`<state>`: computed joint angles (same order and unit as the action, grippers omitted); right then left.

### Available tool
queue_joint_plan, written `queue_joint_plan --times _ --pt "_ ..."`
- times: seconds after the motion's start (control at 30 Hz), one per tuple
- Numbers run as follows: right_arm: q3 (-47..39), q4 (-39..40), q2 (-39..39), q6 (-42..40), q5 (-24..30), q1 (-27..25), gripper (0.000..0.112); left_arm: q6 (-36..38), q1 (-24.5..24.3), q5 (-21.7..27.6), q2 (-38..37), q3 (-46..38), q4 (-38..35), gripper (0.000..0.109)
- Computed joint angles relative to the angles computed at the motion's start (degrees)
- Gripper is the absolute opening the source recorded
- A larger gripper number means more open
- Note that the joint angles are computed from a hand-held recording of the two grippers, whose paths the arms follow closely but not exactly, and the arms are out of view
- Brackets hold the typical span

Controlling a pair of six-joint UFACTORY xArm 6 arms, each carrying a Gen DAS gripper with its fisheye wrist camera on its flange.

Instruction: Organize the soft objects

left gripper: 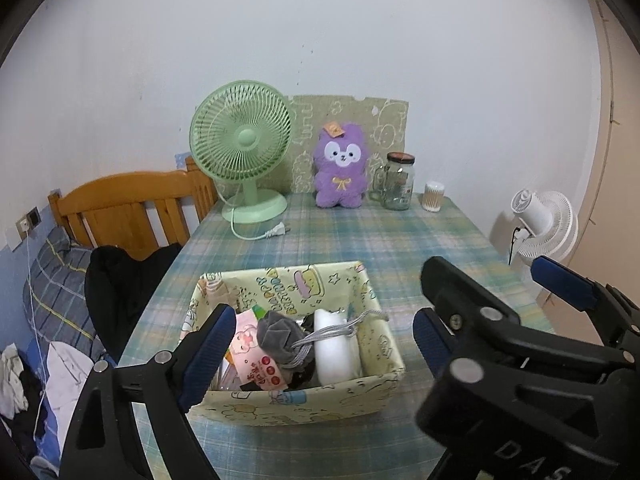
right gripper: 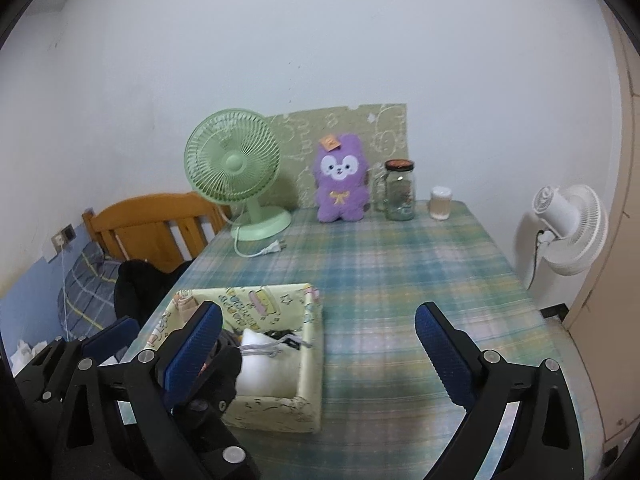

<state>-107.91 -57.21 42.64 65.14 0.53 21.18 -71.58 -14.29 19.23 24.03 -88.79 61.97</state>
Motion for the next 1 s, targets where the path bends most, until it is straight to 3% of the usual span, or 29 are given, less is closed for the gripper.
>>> queue_joint_plan --times 0.4,0.67,1.0 --pt "6.2 -42.4 -9.8 42.4 1.5 -4.0 0.102 -6.4 -3.5 2.9 -2.3 0.0 7.4 0.098" --pt "11.9 -59.9 -16.4 60.0 3.5 -5.7 0.103 -9.5 -6.1 4.1 -3.4 -0.3 11.4 0.1" --pt "17.6 -71.5 -22.1 70.5 4.4 -7.4 0.103 -13.5 -9.3 7.1 -4.2 -0.4 14.5 0.102"
